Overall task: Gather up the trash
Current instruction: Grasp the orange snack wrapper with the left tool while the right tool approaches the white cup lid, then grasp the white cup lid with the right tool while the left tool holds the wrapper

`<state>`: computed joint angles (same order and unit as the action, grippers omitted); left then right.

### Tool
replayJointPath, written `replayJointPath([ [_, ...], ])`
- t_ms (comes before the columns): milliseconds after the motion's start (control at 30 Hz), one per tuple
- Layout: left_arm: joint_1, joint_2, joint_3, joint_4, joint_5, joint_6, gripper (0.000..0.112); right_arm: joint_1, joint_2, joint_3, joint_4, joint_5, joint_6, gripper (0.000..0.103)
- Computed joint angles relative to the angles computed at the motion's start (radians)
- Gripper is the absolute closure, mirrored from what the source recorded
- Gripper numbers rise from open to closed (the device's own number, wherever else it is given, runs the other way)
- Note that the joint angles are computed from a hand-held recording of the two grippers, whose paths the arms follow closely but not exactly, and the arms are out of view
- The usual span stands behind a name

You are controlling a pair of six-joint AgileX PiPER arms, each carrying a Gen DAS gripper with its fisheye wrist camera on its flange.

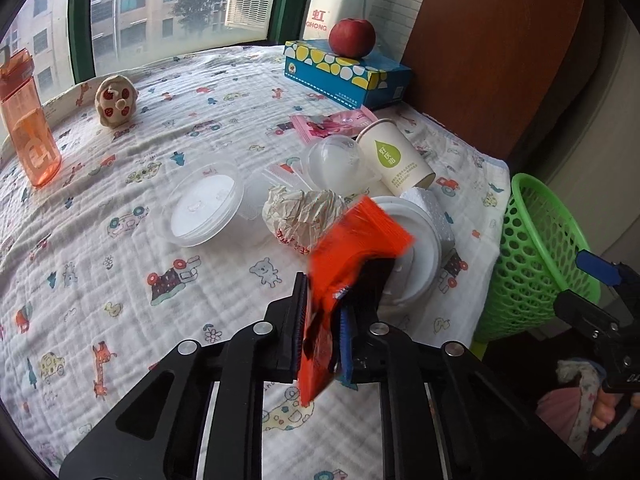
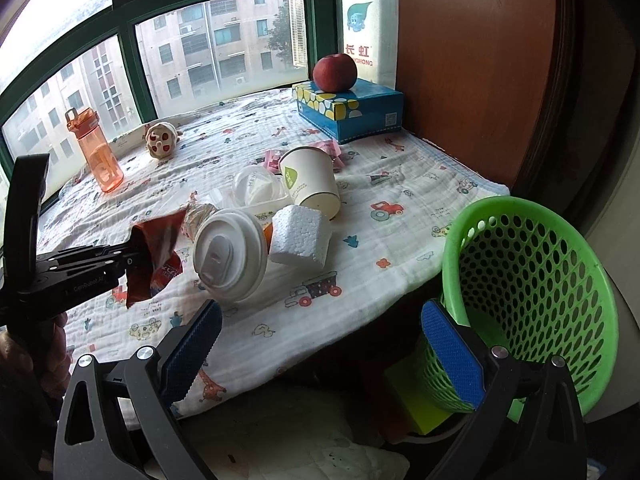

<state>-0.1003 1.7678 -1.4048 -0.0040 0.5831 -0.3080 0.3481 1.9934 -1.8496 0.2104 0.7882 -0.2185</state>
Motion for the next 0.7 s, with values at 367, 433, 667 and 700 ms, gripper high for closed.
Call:
replayJointPath([
  [367,0.055,-0.079,0.061,0.014,-0.010,-0.036,0.108,0.072,0.123,-0.165,0.006,0.056,-0.067,0.006],
  [433,0.064,-0.105,0.080,0.012,-0.020,-0.040,0.108,0.086,0.146,-0.194,-0.004,0.066,-0.071,0.006],
  [667,0.100,-0.181,0.145,0.016,-0.049,-0.055,0.108,0.143,0.271,-0.374,-0.075,0.129,-0.068,0.006],
  [700,0.105,-0.187,0.152,0.016,-0.052,-0.058,0.108,0.151,0.284,-0.392,-0.086,0.134,-0.071,0.006],
])
